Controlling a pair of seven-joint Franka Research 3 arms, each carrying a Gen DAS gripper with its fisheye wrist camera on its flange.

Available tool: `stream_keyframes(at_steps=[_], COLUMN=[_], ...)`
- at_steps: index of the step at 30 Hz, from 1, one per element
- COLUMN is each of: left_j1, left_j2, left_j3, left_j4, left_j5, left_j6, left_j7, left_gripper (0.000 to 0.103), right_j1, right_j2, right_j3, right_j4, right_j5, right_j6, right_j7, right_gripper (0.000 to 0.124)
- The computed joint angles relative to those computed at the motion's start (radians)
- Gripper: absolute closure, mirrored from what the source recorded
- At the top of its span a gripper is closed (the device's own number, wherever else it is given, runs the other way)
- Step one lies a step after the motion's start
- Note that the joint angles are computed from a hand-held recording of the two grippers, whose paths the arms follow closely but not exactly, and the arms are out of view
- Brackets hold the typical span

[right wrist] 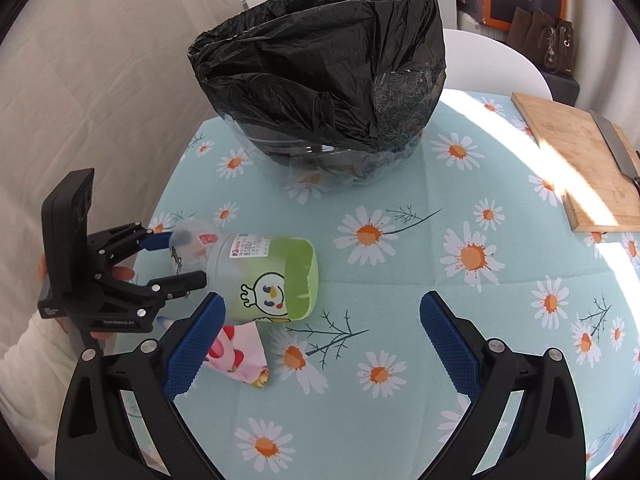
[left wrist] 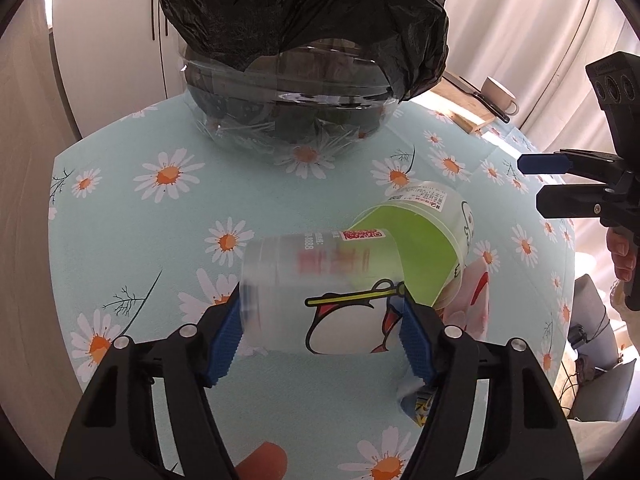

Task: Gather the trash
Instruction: 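Grasp the clear plastic cup with the left gripper while the right grasps the green cup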

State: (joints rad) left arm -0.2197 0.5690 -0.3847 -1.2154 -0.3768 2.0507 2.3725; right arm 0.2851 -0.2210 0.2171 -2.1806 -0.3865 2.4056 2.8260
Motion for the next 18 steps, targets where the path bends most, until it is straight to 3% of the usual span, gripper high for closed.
stream_keyframes(at_steps=[11, 18], left_j1=[0.053, 0.074], left_j2=[-0.099, -0.147], left_j3=[0.014, 0.047], left_j4=[-0.122, -0.175], left_j5=[-0.036, -0.009], left_j6=[0.056, 0.064], left_j7=[0.073, 0.072], left_gripper=[0.034, 0.034], right_j1=[0.029, 0.081], right_j2=[0.116, 0.242], right_j3=[-0.024, -0.071], right_j4=[0.089, 0.207], right_j5=[0.021, 0.060], right_j6=[0.044, 0.016], right_j7=[-0.051, -0.118], right_gripper=[0.030, 0.031])
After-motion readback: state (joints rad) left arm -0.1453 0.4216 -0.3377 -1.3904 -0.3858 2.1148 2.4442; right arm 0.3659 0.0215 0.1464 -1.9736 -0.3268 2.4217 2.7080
